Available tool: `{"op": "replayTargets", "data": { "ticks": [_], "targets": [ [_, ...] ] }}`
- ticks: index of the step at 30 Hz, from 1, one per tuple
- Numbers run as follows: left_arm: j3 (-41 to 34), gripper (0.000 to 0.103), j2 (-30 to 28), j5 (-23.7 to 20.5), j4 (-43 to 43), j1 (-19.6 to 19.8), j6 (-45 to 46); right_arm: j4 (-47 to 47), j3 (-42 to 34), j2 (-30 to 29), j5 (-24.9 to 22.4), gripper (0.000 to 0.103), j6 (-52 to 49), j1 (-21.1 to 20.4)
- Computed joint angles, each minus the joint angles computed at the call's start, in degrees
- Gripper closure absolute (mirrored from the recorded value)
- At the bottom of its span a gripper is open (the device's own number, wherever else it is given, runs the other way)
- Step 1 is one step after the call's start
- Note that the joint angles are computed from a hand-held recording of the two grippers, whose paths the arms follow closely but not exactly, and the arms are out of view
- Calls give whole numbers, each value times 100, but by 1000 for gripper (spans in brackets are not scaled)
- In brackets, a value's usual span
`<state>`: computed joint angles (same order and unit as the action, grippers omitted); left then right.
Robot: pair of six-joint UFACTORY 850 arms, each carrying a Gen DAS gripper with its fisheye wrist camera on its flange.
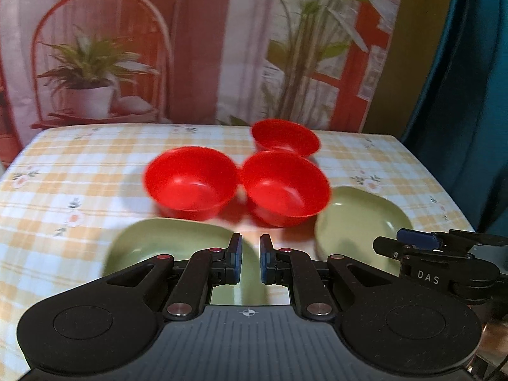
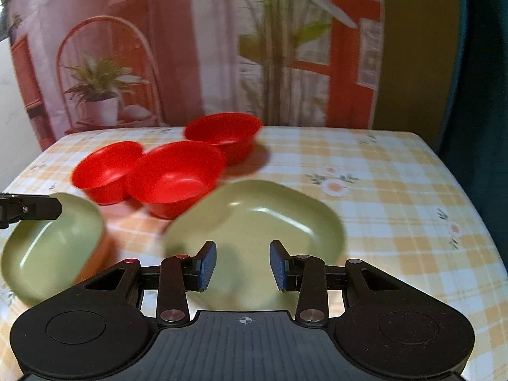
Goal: Organize plates and bowls
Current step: 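Close the right gripper on the rim of the second green plate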
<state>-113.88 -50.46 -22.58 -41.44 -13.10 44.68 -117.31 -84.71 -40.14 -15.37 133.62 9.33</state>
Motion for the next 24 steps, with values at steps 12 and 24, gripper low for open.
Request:
{"op": "replayTargets", "data": {
  "ticks": [12, 24],
  "targets": [
    [-835, 90, -626, -544, 67, -305, -70, -499, 288, 62, -356, 63, 741, -251],
    [-2135, 84, -1469, -1091, 1040, -459, -1001, -1155, 321, -29, -184, 64, 1535, -367]
  ]
}}
